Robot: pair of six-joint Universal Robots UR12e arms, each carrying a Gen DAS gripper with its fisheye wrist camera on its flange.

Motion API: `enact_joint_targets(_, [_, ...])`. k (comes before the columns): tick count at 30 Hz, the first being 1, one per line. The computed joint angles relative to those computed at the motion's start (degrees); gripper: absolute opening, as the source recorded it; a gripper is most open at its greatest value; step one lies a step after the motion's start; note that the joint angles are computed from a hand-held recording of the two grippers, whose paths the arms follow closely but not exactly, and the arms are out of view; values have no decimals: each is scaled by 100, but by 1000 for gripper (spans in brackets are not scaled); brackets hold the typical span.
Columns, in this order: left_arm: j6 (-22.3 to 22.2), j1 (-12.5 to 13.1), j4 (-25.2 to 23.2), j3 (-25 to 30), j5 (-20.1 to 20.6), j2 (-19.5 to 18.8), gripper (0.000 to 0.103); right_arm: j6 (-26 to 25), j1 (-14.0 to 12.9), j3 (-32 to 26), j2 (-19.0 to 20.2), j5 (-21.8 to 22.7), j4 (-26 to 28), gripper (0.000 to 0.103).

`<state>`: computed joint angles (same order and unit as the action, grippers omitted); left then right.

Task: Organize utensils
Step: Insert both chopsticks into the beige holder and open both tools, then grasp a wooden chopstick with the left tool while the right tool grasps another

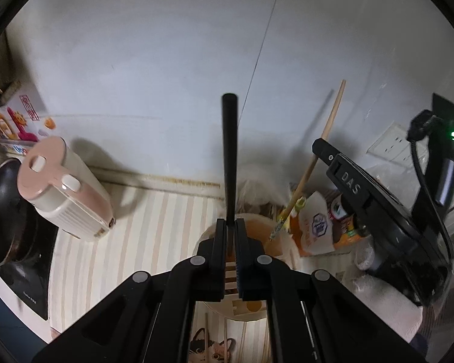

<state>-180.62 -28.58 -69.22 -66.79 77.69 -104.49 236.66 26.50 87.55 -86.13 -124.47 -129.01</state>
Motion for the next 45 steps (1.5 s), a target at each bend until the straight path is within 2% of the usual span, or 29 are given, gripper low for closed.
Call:
enact_joint_targets(4, [-29,30,-300,94,-148,-35,4,-247,-32,85,-36,489,47,7])
enact_joint_targets(6, [-75,68,-174,36,-267,23,8,-270,-75,98,-96,864,204,8])
enact_joint_targets(7, [-56,50,-92,23,-193,54,10,-269,-87,104,-126,1005,261,11])
enact_joint_targets(9, [-39,29,65,-2,-33,120,27,-271,-86,152,-242,1173,343,34])
enact_joint_targets(10, [-33,24,155,-35,63,165,52,-188,-48,168,-300,1130,408,52])
enact_joint_targets(11, [-37,35,325,-117,122,236,75,-101,-6,175,-348,1069,465,57])
enact_joint_targets(12, [-66,55,494,-210,150,294,81,-22,48,162,-374,986,554,57])
enact_joint_targets(15, [-127,112,912,-518,390,507,87,349,269,95,-495,623,1042,58])
enact_joint_targets(16, [-162,129,959,-592,433,557,98,540,352,75,-539,485,1270,61])
enact_joint_targets(17, [-200,158,1089,-756,473,652,103,792,440,49,-578,363,1561,67])
enact_joint_targets(19, [-226,156,1127,-910,656,742,103,1183,560,66,-662,265,1925,72])
enact_joint_targets(22, [-251,207,1117,-1243,635,911,103,1702,740,206,-791,158,2201,84])
enact_joint_targets(26, [-172,179,947,-1568,849,1017,103,2134,885,376,-884,210,2560,85])
enact_joint_targets(32, [-61,73,774,-2125,1300,1104,103,2442,925,778,-972,787,2581,85])
enact_joint_targets(36, [-107,9,475,-2291,1412,1061,103,2493,904,1047,-960,1242,2499,85])
enact_joint_targets(39, [-99,-46,318,-2390,1468,1012,103,2479,853,1281,-979,1609,2356,74])
enact_joint_targets(41, [-72,-68,237,-2470,1435,986,102,2442,800,1492,-1005,1952,2125,50])
enact_joint_targets(42, [-37,-77,155,-2512,1360,967,101,2419,777,1563,-1005,2085,2049,45])
enact_joint_targets(43, [9,-91,67,-2536,1302,946,95,2382,744,1680,-1014,2266,1927,37])
enact_joint_targets(44, [97,-106,-99,-2554,1206,904,81,2359,718,1746,-1017,2372,1850,29])
enact_joint_targets(45, [161,-109,-252,-2548,1114,868,65,2324,684,1852,-1020,2530,1720,27])
